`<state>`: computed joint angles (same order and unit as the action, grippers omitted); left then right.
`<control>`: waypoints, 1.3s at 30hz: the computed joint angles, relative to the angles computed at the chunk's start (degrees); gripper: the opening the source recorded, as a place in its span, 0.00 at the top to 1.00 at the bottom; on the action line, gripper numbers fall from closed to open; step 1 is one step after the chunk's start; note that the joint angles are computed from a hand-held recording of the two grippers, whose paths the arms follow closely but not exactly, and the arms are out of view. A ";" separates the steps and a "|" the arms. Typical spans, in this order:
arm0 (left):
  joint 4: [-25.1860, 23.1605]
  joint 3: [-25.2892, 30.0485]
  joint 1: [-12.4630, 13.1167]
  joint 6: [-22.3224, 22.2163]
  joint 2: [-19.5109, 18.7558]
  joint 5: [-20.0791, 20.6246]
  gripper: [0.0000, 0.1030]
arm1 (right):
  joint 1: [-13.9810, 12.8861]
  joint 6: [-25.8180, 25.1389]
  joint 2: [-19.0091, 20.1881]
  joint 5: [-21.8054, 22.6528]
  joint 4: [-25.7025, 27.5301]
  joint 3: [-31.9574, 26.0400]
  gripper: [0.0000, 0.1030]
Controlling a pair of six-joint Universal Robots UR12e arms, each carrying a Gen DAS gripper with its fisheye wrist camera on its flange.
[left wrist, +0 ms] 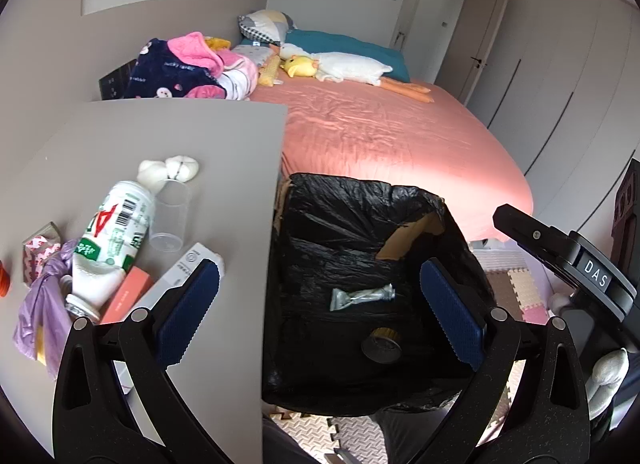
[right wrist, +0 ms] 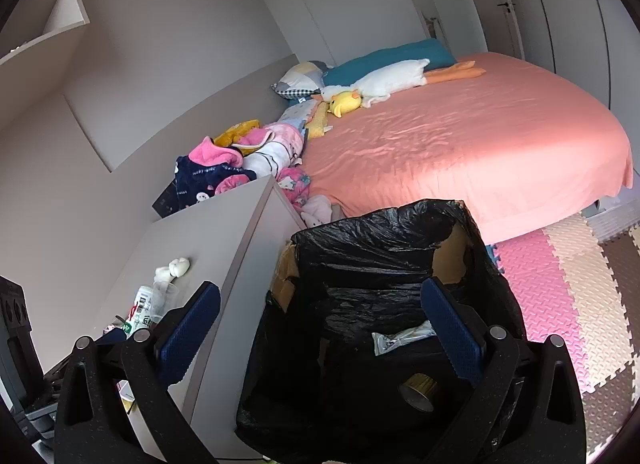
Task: Collect trash
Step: 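Open both grippers to drop the wrapper and tin into the bin, then grasp the knotted purple plastic bag with the left gripper while the right gripper grasps the clear measuring cup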
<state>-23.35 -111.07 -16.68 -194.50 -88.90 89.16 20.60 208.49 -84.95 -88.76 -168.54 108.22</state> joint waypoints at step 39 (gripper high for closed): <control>-1.95 -8.72 8.82 -1.48 9.35 12.08 0.18 | 9.32 -7.60 8.29 4.66 8.50 -10.50 0.03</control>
<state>-25.31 -119.79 -7.86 -195.98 -79.55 101.24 29.92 200.88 -76.66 -84.10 -160.04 97.73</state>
